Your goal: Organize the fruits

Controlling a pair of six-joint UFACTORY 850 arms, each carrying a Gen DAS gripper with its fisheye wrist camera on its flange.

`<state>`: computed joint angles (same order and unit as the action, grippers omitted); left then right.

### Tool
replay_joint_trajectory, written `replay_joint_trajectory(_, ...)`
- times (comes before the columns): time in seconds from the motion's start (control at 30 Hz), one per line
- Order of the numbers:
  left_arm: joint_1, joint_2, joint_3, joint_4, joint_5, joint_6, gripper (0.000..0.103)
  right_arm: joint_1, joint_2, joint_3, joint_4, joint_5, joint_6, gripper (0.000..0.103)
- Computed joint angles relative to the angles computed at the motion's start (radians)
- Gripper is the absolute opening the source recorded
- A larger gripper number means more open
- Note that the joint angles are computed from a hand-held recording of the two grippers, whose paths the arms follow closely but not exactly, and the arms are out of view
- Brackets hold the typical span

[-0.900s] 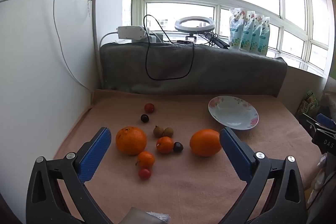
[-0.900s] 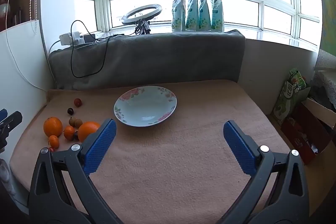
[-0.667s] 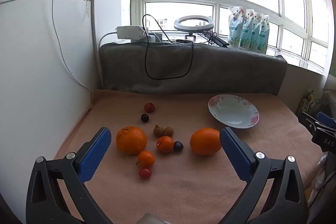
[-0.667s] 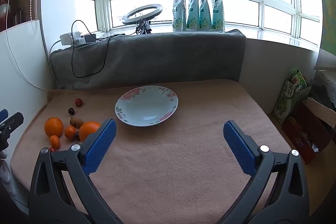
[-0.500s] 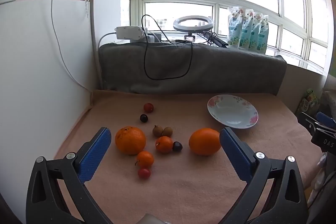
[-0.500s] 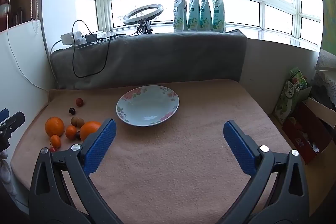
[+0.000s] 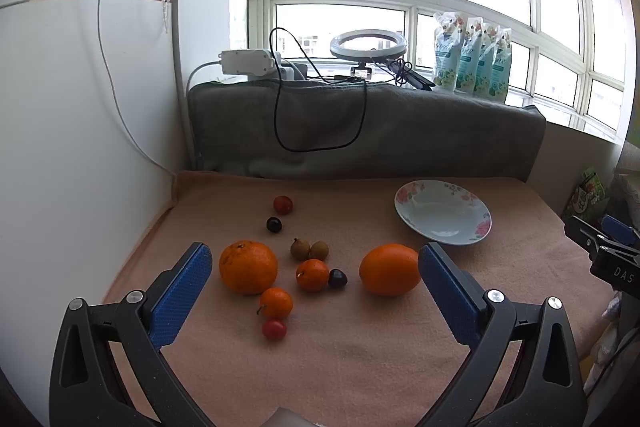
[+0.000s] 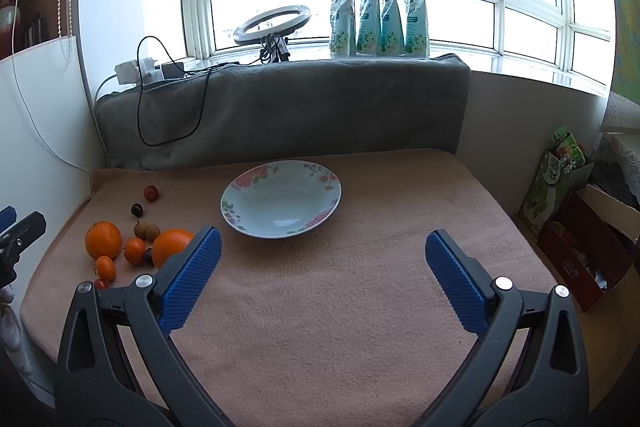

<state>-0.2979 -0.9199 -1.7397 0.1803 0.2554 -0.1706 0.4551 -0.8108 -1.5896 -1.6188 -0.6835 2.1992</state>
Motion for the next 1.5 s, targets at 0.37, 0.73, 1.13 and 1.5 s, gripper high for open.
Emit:
replay_joint_trajectory(0.37, -0.001, 0.001, 0.001, -0.003, 0.0, -0.001, 0.103, 0.002, -0.005, -0.006, 0.011, -0.004, -0.01, 0.103)
replay_joint_trajectory(0.73, 0.001, -0.001, -0.003, 0.002, -0.001, -0.007, 0.103, 0.004, -0.01, -0.012, 0.017, -0.007, -0.022, 0.103)
replay_joint_trajectory(1.13, 0.0, -0.001, -0.005, 0.015, -0.004, -0.02, 0.103, 0.003, -0.007, -0.008, 0.016, -0.003, -0.019, 0.103)
replay_joint_trajectory(1.5, -0.001, 0.0, -0.007, 0.027, -0.007, -0.026, 0.103, 0.001, -0.008, -0.008, 0.016, 0.003, -0.016, 0.103)
